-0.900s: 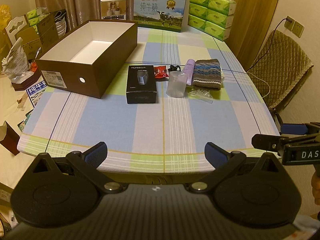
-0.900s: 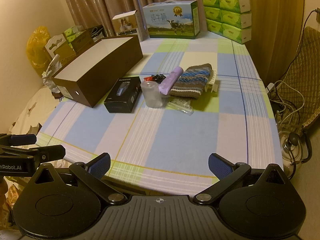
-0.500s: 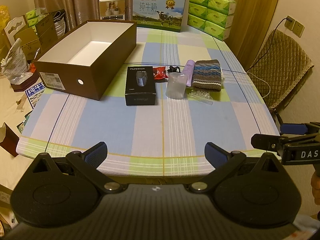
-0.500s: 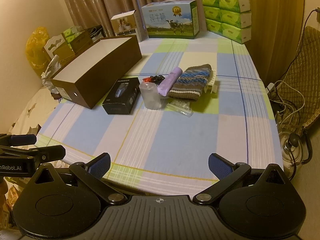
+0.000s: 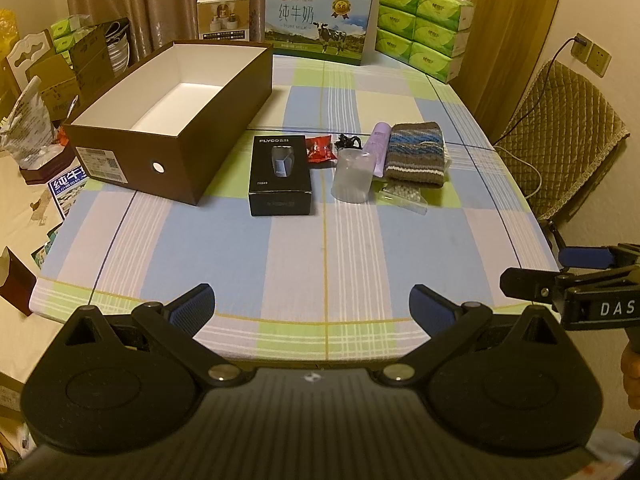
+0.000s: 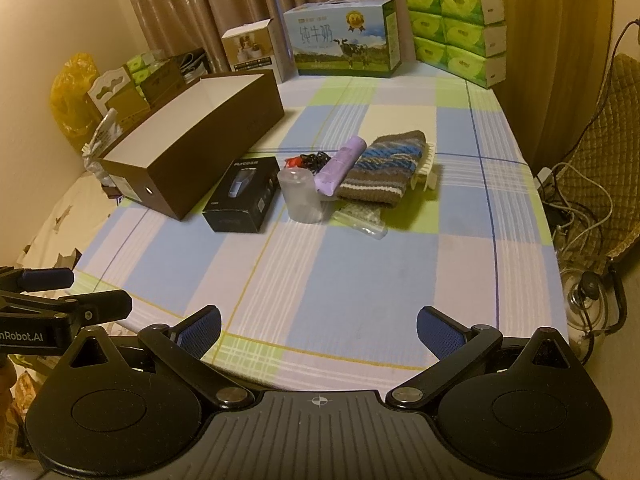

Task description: Organize objects

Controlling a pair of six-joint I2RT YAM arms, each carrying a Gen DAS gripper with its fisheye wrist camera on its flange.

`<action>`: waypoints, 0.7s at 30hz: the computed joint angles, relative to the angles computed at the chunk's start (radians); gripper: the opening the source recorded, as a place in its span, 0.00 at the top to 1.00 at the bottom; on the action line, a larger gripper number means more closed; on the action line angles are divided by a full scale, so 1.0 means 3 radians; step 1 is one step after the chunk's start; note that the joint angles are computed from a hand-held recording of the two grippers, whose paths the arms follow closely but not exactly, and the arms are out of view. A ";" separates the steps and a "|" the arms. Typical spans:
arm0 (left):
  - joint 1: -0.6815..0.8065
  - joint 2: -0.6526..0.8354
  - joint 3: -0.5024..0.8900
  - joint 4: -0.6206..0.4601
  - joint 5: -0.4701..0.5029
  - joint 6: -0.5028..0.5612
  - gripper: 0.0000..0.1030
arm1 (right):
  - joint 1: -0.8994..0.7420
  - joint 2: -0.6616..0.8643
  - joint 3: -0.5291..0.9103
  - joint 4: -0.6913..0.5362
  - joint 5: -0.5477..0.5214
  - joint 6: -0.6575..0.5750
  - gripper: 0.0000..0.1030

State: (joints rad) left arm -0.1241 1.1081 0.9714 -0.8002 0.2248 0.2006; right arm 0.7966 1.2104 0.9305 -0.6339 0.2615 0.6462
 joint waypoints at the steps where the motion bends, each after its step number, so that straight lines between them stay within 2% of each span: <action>1: -0.0004 0.0012 0.0004 0.0009 -0.0006 -0.0003 0.01 | -0.0005 0.0009 -0.0003 0.0013 -0.0007 -0.0005 0.02; 21: -0.0004 0.0431 0.0226 0.0194 -0.0053 0.0094 0.01 | -0.0168 0.0238 0.0075 0.0166 -0.0079 -0.0048 0.02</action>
State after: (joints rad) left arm -0.1251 1.2373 1.0392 -0.7422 0.2089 0.2287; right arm 0.7462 1.2818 0.9530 -0.5841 0.2380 0.6317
